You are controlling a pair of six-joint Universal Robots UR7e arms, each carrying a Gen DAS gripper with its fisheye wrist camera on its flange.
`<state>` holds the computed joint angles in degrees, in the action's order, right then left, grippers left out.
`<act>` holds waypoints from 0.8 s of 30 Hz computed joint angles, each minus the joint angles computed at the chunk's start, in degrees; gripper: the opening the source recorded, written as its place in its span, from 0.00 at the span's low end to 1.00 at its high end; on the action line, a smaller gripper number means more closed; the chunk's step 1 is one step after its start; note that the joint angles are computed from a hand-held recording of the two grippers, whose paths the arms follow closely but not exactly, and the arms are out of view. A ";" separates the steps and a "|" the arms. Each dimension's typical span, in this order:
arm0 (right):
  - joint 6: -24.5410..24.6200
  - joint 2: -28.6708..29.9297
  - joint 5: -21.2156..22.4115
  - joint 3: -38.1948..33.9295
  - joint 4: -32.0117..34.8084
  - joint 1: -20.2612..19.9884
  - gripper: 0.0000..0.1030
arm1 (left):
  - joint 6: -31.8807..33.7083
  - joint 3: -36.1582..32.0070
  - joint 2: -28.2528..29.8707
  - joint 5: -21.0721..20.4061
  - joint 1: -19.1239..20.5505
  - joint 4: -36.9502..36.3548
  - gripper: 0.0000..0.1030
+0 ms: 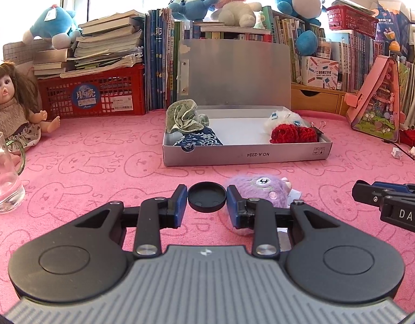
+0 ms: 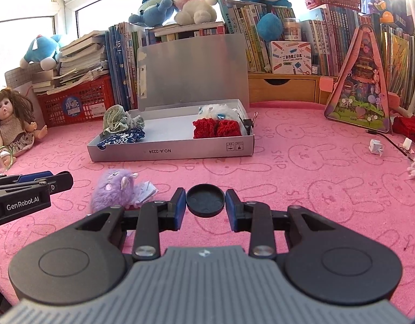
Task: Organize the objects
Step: 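Carry both black caps over the white box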
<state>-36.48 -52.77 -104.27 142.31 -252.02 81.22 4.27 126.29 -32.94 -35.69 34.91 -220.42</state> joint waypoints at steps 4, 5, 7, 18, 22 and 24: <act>-0.14 -1.05 -0.10 -1.27 2.27 0.34 0.36 | 1.83 -1.93 0.11 -0.57 0.61 0.57 0.36; -0.17 -1.26 -0.07 -1.54 2.68 0.39 0.36 | 2.08 -2.34 0.03 -0.88 0.80 0.87 0.36; -0.12 -1.94 0.09 -2.02 3.86 0.36 0.36 | 2.42 -3.17 -0.19 -1.62 1.24 1.53 0.36; 0.11 -5.70 -0.35 -6.37 10.26 0.92 0.36 | 7.12 -9.06 -2.11 -6.45 4.49 4.96 0.36; -1.26 -6.25 -0.65 -9.00 12.14 1.32 0.36 | 9.47 -11.99 -2.46 -8.59 5.74 6.27 0.36; -1.51 -6.67 -0.64 -10.42 13.61 1.40 0.36 | 10.77 -13.98 -2.35 -9.39 6.41 7.21 0.36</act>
<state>-37.99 -59.44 -104.91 131.89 -238.41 82.62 15.04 112.31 -35.29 -45.08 41.32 -213.21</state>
